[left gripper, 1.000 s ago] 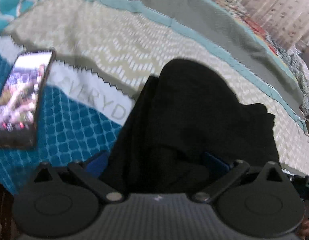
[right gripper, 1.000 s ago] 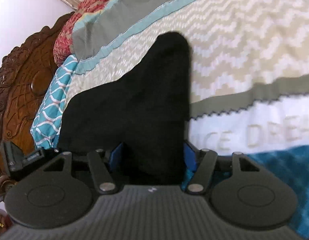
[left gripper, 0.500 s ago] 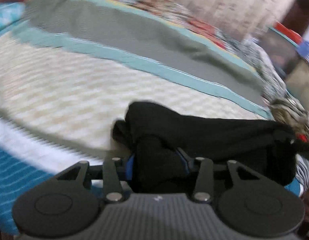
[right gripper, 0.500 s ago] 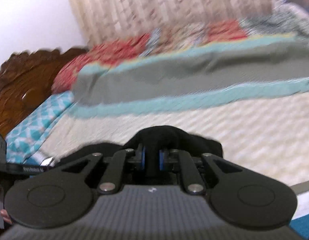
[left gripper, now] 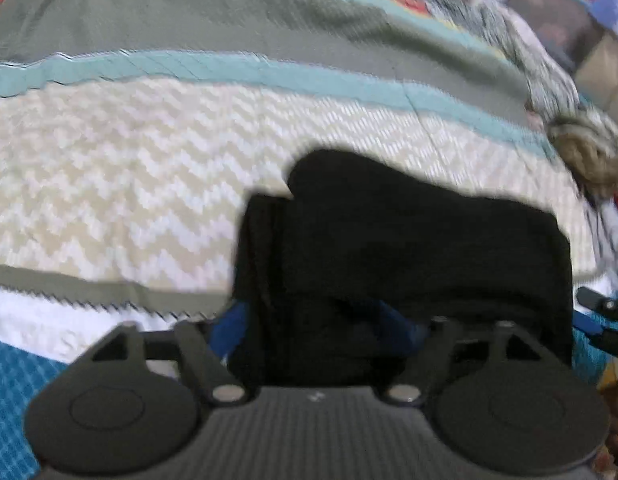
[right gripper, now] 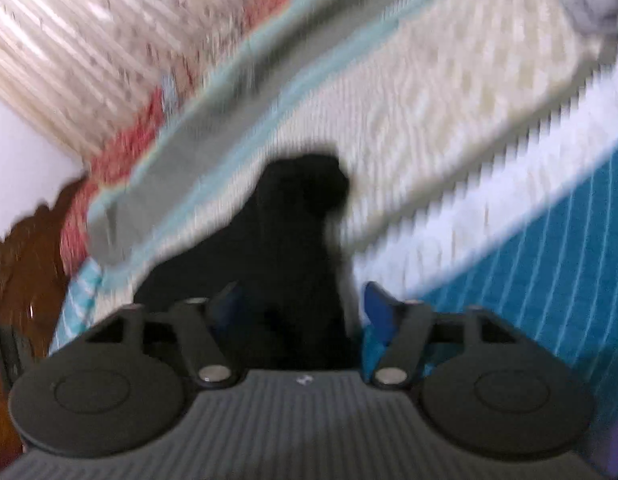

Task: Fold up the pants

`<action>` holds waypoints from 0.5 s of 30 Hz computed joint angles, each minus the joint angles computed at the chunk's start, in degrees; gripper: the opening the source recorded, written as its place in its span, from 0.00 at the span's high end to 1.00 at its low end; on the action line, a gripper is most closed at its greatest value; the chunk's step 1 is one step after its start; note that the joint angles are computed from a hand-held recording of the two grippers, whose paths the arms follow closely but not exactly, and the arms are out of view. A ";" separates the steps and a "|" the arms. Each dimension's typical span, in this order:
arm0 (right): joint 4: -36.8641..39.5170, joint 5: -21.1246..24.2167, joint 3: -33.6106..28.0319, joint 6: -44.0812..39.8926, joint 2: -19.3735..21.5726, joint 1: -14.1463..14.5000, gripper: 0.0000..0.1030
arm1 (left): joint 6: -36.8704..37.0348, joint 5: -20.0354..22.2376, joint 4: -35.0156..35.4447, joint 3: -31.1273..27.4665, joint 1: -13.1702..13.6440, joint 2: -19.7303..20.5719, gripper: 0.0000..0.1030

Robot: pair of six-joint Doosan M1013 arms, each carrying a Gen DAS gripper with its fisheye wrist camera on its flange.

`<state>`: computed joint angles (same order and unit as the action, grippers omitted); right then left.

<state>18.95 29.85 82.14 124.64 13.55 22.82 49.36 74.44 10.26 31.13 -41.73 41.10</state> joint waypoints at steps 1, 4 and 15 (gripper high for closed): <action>-1.36 -0.49 -0.62 1.37 0.39 -0.32 0.29 | -0.86 0.30 1.27 -0.78 0.07 0.33 0.11; -0.98 0.42 -3.37 1.43 2.79 -1.47 0.30 | -1.25 1.99 -0.02 -5.72 1.22 3.05 0.02; -0.01 -1.83 -11.63 -11.84 7.56 1.15 0.79 | 4.75 6.32 3.50 -16.65 -0.33 9.80 0.65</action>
